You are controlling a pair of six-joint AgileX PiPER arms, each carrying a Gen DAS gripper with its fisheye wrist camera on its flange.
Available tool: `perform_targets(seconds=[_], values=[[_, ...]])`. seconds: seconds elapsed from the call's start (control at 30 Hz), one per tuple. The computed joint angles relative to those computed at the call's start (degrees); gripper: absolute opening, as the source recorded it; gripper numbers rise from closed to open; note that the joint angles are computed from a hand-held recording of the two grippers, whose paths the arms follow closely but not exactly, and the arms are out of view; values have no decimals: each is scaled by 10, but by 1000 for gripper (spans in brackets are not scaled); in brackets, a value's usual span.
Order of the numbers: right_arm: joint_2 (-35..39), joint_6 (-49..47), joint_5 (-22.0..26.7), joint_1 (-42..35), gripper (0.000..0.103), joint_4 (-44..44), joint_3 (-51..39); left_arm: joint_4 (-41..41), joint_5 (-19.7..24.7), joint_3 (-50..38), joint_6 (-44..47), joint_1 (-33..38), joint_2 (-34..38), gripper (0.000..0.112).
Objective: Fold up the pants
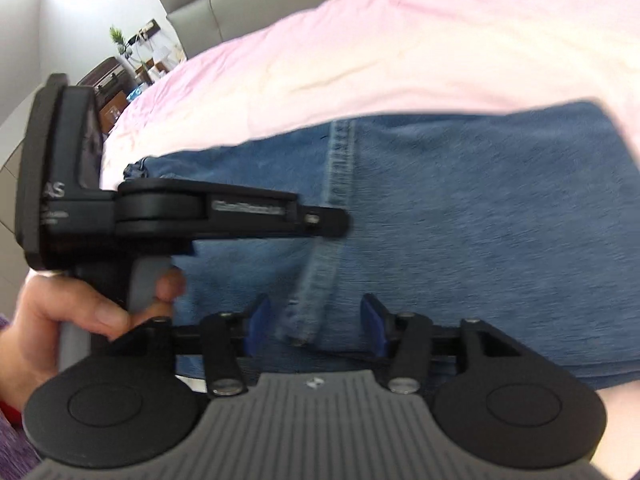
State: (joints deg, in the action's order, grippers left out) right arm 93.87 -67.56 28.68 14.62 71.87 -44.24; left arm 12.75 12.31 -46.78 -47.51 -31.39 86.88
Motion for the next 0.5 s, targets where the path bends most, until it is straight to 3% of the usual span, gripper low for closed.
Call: perform_targets(seconds=[0.17,0.27,0.37,0.43,0.5], values=[[-101,2,-56,-73,55,-74,52,1,65,-75,50,-13,-22,17],[-126,31,-35,-153,65,-149,51,-30,103,-95,101,4,-2,17],[-108,48,-38,-202,65,-201,31,-134,80,-55,193,45,25,17],[-92,62,-58,-210,63,-227,22,-177,39,-21,231,57,36,18],[-71,60,-60,-216,47,-243,12,-222,10,2,263,63,37,19]])
